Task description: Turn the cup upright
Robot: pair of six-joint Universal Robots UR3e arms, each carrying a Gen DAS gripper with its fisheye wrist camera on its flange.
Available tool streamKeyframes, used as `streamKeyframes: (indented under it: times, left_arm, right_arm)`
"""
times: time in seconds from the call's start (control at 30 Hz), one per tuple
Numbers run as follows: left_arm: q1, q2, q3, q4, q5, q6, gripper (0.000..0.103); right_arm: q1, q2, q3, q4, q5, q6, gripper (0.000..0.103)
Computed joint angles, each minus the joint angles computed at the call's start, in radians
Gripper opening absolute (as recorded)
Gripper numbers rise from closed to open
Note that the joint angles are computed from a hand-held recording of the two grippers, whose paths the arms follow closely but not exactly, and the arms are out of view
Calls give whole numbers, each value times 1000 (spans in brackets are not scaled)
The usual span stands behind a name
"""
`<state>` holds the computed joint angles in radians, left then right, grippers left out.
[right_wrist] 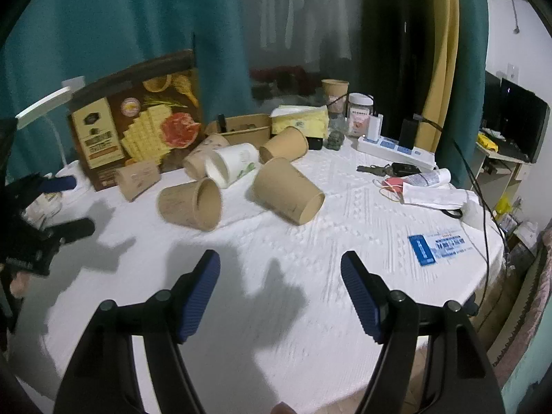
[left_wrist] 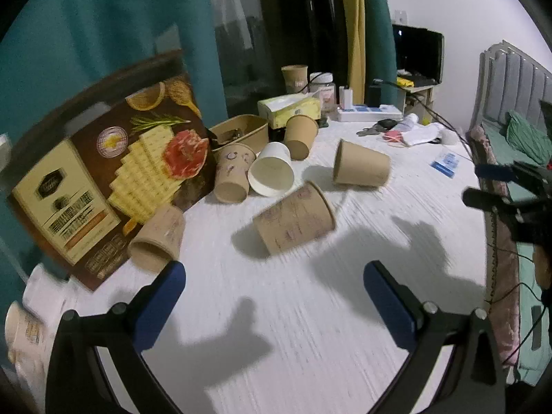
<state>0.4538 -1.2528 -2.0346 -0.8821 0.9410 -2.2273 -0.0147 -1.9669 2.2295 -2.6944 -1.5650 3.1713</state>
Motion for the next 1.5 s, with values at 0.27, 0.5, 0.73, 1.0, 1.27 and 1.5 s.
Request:
streamKeyframes:
  times: [0.27, 0.5, 0.73, 1.0, 1.27, 1.5]
  left_arm:
    - [-267, -506, 468, 105, 140, -185, 101]
    - [-422, -900, 965, -16, 260, -264, 93]
    - [-498, -1115, 1254, -130, 341, -269, 89]
    - [-536, -1275, 1507, -280, 396, -252, 88]
    - [-553, -1320, 1605, -336, 423, -231, 63]
    - [-538, -1235, 1535, -313, 395, -223, 61]
  right_arm:
    - [-94, 213, -120, -76, 70, -69, 70]
    - [-133, 344, -206, -106, 103, -92, 70]
    - [-178, 396, -229, -87, 140, -86, 70]
    - [-202, 404, -223, -88, 183, -99, 70]
    - [-226, 348, -179, -77, 199, -108, 70]
    - [-244, 258, -149, -37, 204, -110, 70]
